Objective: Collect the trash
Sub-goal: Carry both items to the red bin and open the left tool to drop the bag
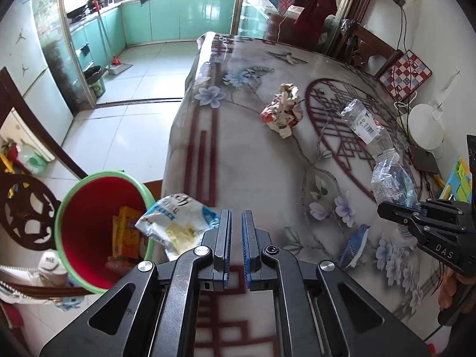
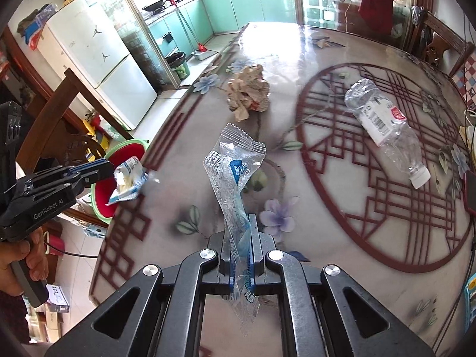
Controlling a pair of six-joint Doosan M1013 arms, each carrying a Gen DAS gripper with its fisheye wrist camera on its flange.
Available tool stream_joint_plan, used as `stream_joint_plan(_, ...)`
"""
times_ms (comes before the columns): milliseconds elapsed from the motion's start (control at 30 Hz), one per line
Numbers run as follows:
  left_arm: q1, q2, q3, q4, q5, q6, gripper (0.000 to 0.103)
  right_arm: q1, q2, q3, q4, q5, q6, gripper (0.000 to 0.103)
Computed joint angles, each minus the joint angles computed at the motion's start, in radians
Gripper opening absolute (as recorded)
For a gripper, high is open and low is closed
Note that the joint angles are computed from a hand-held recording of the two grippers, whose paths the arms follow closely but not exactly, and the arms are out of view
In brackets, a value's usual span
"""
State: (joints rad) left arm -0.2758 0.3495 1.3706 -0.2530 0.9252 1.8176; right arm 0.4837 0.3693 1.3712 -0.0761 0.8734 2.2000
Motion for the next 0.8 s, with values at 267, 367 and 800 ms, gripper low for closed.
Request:
stream_joint_plan(267,0.062,0.023,-0.027,-0.069,0.022,0.054,0.007,0.027,0.042,-0.062,-0.025,0.019,0.042,0.005)
stream_joint_plan(367,0.089,0.049,-0.044,-0.177,0.086,0.163,0.013,0.032,0.057,-0.079,-0.018,0.03,0.049,0.005)
stream_joint_plan(800,0.084,0.137,-0.068,-0.143,0.132,0.078,0.074,0.051,0.099,-0.141,-0.041,0.088,0.075,0.005)
